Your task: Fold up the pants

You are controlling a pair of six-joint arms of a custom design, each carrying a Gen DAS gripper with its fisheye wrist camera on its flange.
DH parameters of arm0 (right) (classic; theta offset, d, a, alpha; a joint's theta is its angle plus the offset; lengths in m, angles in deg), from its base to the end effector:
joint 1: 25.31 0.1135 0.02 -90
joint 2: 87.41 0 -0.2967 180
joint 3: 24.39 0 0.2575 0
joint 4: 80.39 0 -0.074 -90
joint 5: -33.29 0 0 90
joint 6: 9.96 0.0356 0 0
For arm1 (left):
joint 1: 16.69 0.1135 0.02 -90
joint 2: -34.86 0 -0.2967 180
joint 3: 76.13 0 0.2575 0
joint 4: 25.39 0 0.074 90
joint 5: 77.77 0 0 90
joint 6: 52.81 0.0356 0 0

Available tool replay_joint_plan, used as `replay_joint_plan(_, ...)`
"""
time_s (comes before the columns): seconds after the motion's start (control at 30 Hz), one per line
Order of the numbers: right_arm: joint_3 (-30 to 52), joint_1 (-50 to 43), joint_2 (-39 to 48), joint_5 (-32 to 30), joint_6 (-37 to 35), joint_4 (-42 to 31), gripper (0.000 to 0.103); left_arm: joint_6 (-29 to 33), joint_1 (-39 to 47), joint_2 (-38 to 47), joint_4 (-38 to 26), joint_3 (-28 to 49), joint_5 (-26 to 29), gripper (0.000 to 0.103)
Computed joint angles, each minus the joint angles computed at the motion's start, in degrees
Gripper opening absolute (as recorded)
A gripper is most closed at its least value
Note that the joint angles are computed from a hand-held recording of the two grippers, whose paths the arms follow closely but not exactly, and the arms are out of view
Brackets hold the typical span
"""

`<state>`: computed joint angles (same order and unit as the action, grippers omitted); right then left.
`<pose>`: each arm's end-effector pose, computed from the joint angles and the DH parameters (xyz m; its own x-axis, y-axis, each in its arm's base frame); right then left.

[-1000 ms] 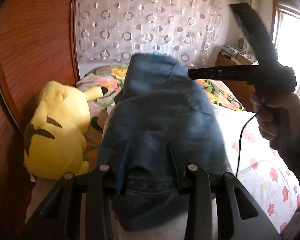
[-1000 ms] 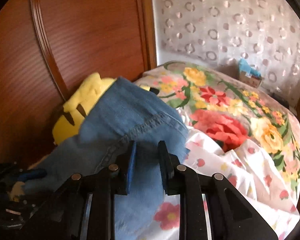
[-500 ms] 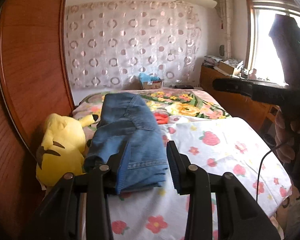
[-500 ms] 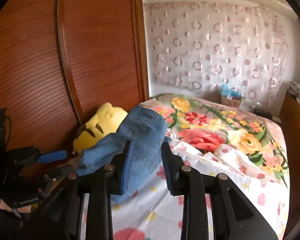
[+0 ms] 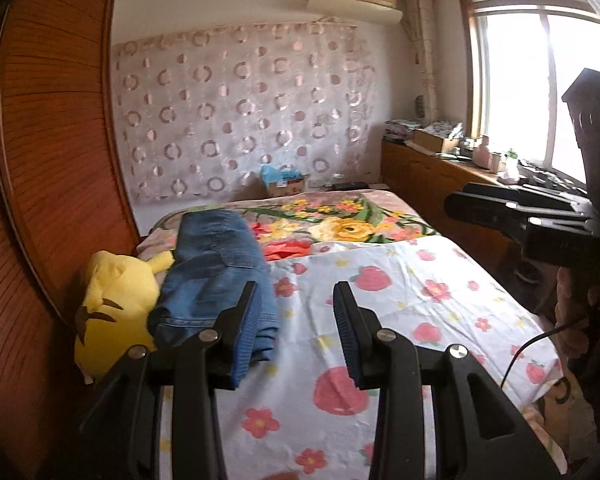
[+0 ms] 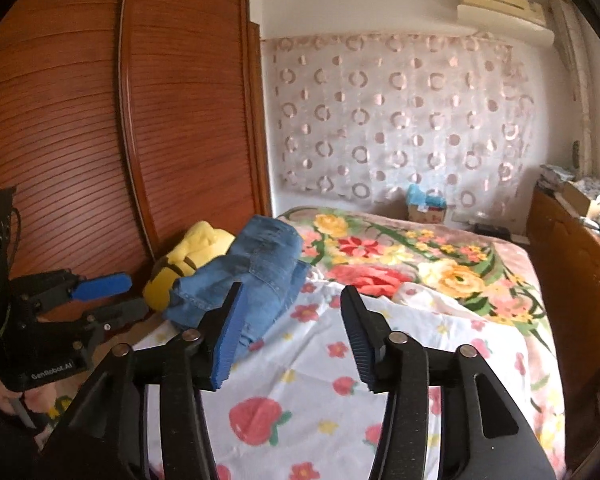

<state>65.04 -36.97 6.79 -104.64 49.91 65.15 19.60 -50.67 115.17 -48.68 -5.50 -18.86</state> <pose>0.3718 -0.0497 0.3261 -0.3210 -0.2772 -0.9056 -0.6808 0.7322 0.0172 0.2686 -0.1589 0.3058 -0.4662 0.0022 -0.8847 -0.0226 0.9996 0.0143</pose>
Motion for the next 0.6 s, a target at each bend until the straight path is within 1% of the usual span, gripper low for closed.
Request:
replay_joint_plan(0.1, -3.1, -2.9, -1.9, -1.4, 0.0, 1.1, 0.069, -1.9, -2.6, 0.1, -0.3, 0.2, -1.9, 0.037)
replay_joint_plan(0.17, -5.6, -5.3, -3.6, -2.0, -0.3, 1.9, 0.072, -2.6, -4.2, 0.1, -0.3, 0.2, -3.1, 0.038)
replay_joint_plan(0.37, -11.6, -11.3, -7.9, -2.6, -1.3, 4.2, 0.075, -5.9, -8.4, 0.1, -1.5, 0.1, -6.7, 0.038)
replay_joint_plan(0.6, -14.9, -19.9, -10.2, -6.9, -2.6, 4.4, 0.076, -8.8, -11.3, -0.8, -3.2, -0.7, -10.7, 0.039)
